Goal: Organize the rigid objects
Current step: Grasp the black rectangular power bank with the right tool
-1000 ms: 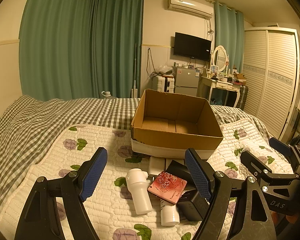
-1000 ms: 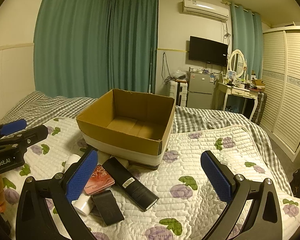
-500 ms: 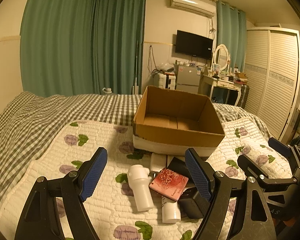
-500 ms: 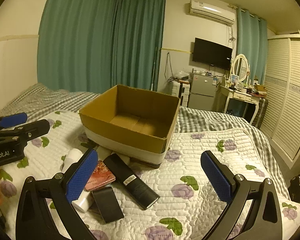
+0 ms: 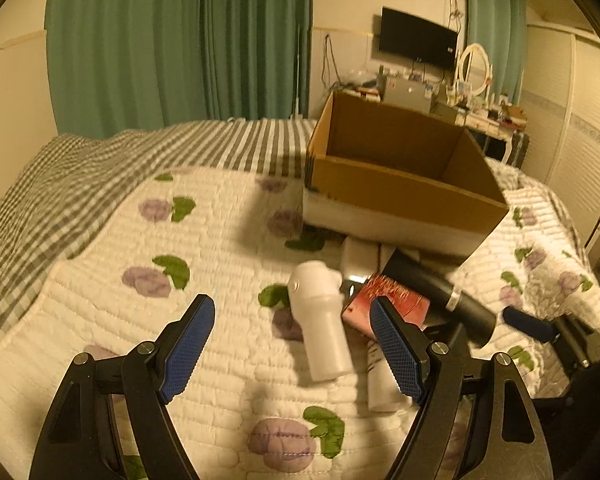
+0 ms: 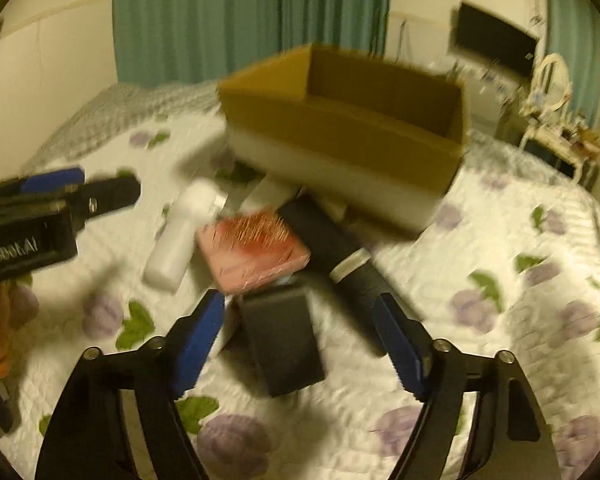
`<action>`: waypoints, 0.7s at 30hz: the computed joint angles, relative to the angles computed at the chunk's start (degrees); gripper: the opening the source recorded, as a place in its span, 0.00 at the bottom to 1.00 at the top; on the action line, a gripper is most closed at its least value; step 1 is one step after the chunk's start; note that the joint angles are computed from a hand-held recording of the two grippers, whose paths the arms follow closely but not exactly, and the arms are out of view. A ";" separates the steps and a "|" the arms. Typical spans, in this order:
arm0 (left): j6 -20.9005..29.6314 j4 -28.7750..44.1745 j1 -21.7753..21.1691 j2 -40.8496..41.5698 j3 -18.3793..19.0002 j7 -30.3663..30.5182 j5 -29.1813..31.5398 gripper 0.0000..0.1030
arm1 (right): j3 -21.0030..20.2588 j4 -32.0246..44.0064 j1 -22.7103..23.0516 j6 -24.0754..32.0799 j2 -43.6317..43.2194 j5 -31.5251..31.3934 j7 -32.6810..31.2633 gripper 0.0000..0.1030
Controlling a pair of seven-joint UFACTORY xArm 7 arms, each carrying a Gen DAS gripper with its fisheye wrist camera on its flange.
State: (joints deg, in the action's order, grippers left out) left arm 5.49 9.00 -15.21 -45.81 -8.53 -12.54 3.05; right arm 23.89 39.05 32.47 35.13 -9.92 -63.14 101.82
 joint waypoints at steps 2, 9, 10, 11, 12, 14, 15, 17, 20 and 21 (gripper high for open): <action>0.57 0.18 -0.28 0.65 0.26 0.15 -0.03 0.80 | -0.66 0.59 -0.13 -1.66 2.01 0.60 -1.37 0.64; 1.36 0.37 0.64 1.79 -1.62 -0.60 0.70 0.80 | -3.87 0.24 -0.31 -8.57 4.84 1.71 -2.88 0.44; 1.66 0.48 0.81 1.91 -2.04 -0.87 0.89 0.80 | -3.87 -0.46 -0.40 -9.25 4.00 1.31 -2.00 0.43; 2.28 0.60 1.41 1.68 -3.16 -1.44 1.28 0.80 | -3.68 -1.02 -0.53 -9.44 3.19 1.05 -1.24 0.42; 2.44 0.53 1.31 1.38 -3.49 -1.64 1.58 0.80 | -3.52 -1.88 -0.57 -9.42 1.86 1.79 -1.43 0.41; 2.74 0.46 -0.19 0.95 -2.84 -1.45 1.64 0.80 | -2.71 -3.40 -0.85 -8.31 -1.29 3.85 -2.24 0.38; 2.72 0.55 -0.80 1.11 -2.39 -1.22 1.62 0.80 | -2.14 -4.57 -1.30 -8.03 -3.51 4.20 -1.65 0.37; 3.10 0.60 -2.73 1.42 -2.10 -1.00 1.35 0.78 | -1.21 -5.89 -2.32 -7.27 -6.68 6.02 -2.34 0.37; 3.72 1.19 -5.28 3.60 -1.97 -0.72 0.86 0.78 | 0.71 -7.41 -3.53 -4.08 -11.00 8.79 -4.19 0.37; 3.94 1.46 -6.37 4.63 -1.70 -0.43 0.60 0.77 | 1.42 -7.69 -4.15 -3.51 -11.78 9.32 -4.42 0.37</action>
State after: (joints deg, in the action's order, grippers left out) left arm 9.43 10.46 -21.58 -41.18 -10.23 -12.98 3.64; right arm 25.31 31.36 28.32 31.62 -21.70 -53.82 97.40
